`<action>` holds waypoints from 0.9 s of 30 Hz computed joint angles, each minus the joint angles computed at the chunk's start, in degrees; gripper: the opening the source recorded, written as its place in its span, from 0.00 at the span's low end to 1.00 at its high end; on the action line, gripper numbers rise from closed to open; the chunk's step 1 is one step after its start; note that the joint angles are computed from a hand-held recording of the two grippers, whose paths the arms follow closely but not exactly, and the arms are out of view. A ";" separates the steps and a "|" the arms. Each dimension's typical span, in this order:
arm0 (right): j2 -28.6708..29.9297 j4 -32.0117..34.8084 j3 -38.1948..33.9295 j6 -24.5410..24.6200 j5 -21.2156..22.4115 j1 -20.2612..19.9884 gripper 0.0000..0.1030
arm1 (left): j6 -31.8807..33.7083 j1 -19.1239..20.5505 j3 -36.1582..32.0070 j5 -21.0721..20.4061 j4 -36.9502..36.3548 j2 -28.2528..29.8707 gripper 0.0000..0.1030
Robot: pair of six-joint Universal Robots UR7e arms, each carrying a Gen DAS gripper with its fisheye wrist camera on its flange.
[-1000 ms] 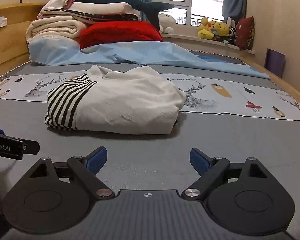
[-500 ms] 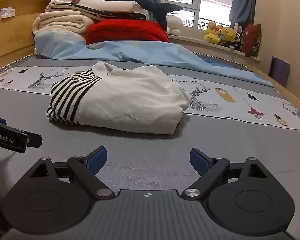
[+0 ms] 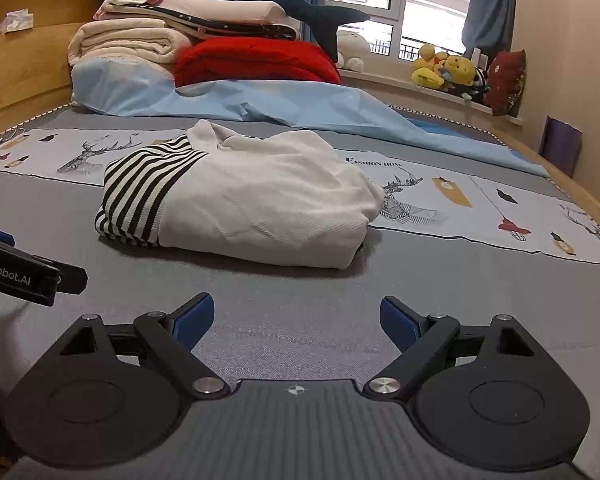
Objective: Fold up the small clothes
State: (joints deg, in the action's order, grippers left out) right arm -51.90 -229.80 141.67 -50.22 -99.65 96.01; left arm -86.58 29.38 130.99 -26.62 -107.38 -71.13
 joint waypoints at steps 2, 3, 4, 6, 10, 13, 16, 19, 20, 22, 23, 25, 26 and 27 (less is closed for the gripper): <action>0.00 0.00 0.00 0.00 0.00 0.00 0.88 | 0.32 0.04 0.08 -0.08 -0.32 -0.03 1.00; -0.03 0.13 0.01 0.03 0.01 0.02 0.88 | 0.34 0.08 0.02 -0.12 -0.27 0.03 1.00; -0.05 0.17 0.02 -0.03 0.00 0.02 0.88 | 0.29 0.09 -0.05 -0.14 -0.21 0.15 1.00; -0.05 0.26 0.04 -0.40 0.02 0.01 0.88 | 0.25 0.09 -0.13 -0.14 -0.12 0.29 1.00; -0.14 0.32 0.09 -0.70 0.18 -0.06 0.88 | 0.22 0.18 -0.30 -0.20 0.00 0.47 1.00; -0.06 0.16 0.09 -0.58 0.12 -0.03 0.88 | 0.16 0.20 -0.32 -0.30 0.02 0.50 1.00; -0.16 0.26 0.08 -0.63 0.16 -0.14 0.88 | 0.45 0.27 -0.32 -0.32 -0.12 0.47 1.00; -0.18 0.32 0.07 -0.68 0.14 -0.14 0.88 | 0.59 0.30 -0.35 -0.26 -0.14 0.53 1.00; -0.23 0.45 0.07 -0.70 0.14 -0.12 0.88 | 0.51 0.31 -0.39 -0.23 -0.01 0.57 1.00; -0.30 0.50 0.10 -0.86 0.31 -0.20 0.88 | 0.54 0.32 -0.37 -0.30 -0.12 0.55 1.00; -0.34 0.55 0.09 -1.02 0.33 -0.26 0.88 | 0.53 0.32 -0.37 -0.33 -0.16 0.57 1.00; -0.49 0.77 0.10 -1.10 0.38 -0.36 0.88 | 0.75 0.37 -0.38 -0.47 -0.35 0.56 1.00; -0.56 0.89 0.11 -1.08 0.44 -0.40 0.88 | 0.88 0.39 -0.42 -0.53 -0.47 0.65 1.00; -0.54 0.91 0.12 -1.14 0.44 -0.41 0.88 | 1.02 0.43 -0.49 -0.56 -0.56 0.74 1.00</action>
State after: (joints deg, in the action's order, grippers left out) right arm -52.45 -228.89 141.78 -51.36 -99.21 95.60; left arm -85.56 29.80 130.50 -27.17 -107.94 -70.39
